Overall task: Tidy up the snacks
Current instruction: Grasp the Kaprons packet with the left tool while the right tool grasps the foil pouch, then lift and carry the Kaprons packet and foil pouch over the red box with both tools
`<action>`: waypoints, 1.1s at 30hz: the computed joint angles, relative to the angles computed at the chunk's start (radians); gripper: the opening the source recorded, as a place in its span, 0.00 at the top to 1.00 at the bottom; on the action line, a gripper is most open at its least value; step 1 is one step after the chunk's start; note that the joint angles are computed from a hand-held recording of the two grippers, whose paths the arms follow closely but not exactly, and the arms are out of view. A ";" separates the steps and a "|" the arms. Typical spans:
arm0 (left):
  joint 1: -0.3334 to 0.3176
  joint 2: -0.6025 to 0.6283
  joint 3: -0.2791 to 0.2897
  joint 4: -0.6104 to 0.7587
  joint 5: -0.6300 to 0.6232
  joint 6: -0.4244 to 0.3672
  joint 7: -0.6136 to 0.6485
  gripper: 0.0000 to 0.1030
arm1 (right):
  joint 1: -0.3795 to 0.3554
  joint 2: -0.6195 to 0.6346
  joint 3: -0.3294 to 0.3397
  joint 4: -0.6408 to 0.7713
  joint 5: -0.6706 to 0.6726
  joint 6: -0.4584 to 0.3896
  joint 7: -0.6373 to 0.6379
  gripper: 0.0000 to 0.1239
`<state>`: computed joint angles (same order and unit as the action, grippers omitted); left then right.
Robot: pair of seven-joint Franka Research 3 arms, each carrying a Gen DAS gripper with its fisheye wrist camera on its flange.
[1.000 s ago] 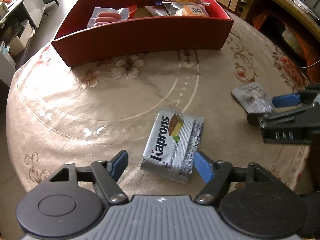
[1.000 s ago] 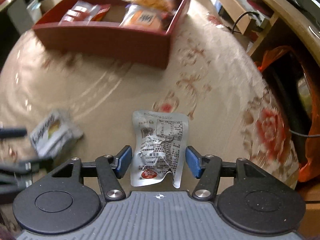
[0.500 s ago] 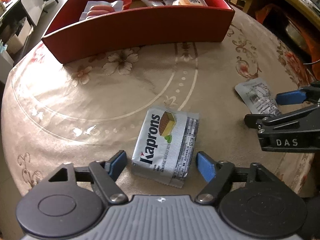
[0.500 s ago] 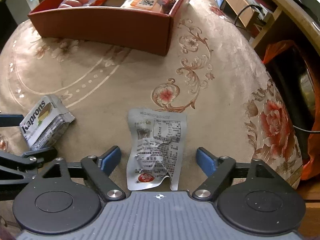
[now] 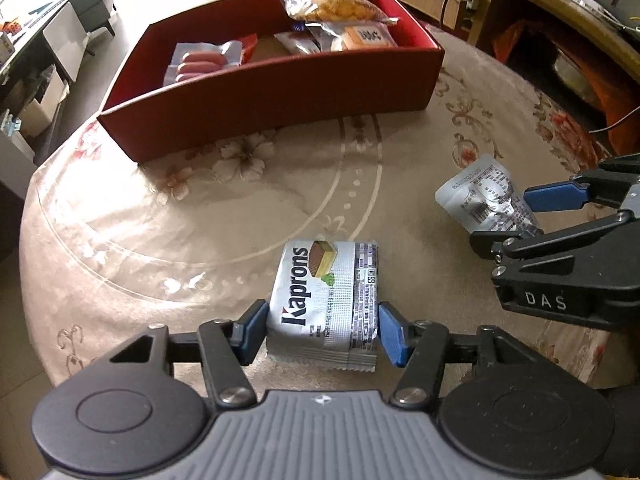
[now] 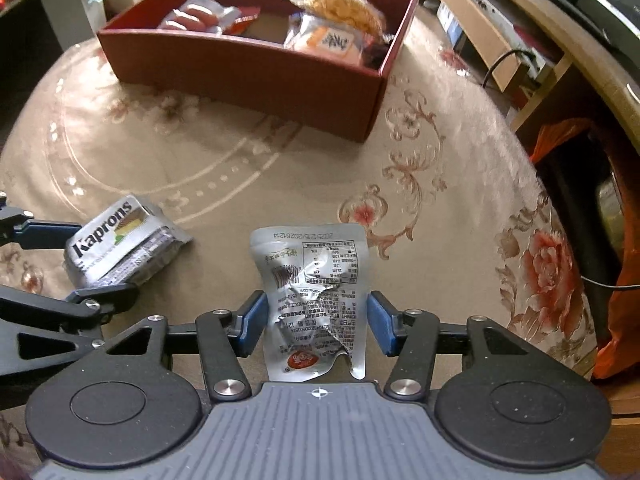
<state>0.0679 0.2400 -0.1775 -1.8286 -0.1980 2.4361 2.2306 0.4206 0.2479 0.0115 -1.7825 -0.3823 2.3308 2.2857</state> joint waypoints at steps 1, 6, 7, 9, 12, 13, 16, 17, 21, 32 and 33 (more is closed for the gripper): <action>0.000 0.001 0.000 0.001 -0.001 0.002 -0.001 0.43 | 0.003 -0.003 -0.001 -0.001 -0.007 0.005 0.007 0.50; 0.002 -0.001 0.001 0.003 -0.002 0.029 -0.006 0.43 | 0.017 0.009 -0.003 0.028 -0.051 -0.006 0.019 0.50; 0.002 0.000 0.001 0.003 -0.001 0.036 -0.007 0.43 | 0.017 0.014 -0.003 0.036 -0.050 -0.006 0.016 0.50; 0.003 0.005 0.002 0.010 0.002 0.042 -0.014 0.43 | 0.019 0.019 -0.004 0.045 -0.053 -0.004 0.015 0.50; 0.005 0.013 0.002 0.024 0.005 0.045 -0.026 0.43 | 0.023 0.024 -0.008 0.056 -0.063 -0.002 0.016 0.50; 0.006 0.014 0.001 0.024 0.005 0.050 -0.028 0.43 | 0.025 0.026 -0.009 0.060 -0.069 -0.003 0.016 0.50; 0.008 0.015 0.000 0.025 0.007 0.064 -0.035 0.43 | 0.027 0.027 -0.012 0.063 -0.078 0.001 0.019 0.50; 0.010 0.016 0.000 0.027 0.007 0.065 -0.038 0.43 | 0.028 0.026 -0.013 0.062 -0.080 0.003 0.020 0.50; 0.014 0.020 -0.002 0.034 0.004 0.067 -0.047 0.43 | 0.029 0.019 -0.016 0.057 -0.094 0.010 0.033 0.50; 0.023 0.027 -0.008 0.068 -0.028 0.088 -0.058 0.43 | 0.034 0.014 -0.019 0.073 -0.148 0.045 0.074 0.50; 0.023 0.028 -0.008 0.070 -0.027 0.095 -0.061 0.43 | 0.035 0.014 -0.020 0.075 -0.153 0.048 0.078 0.50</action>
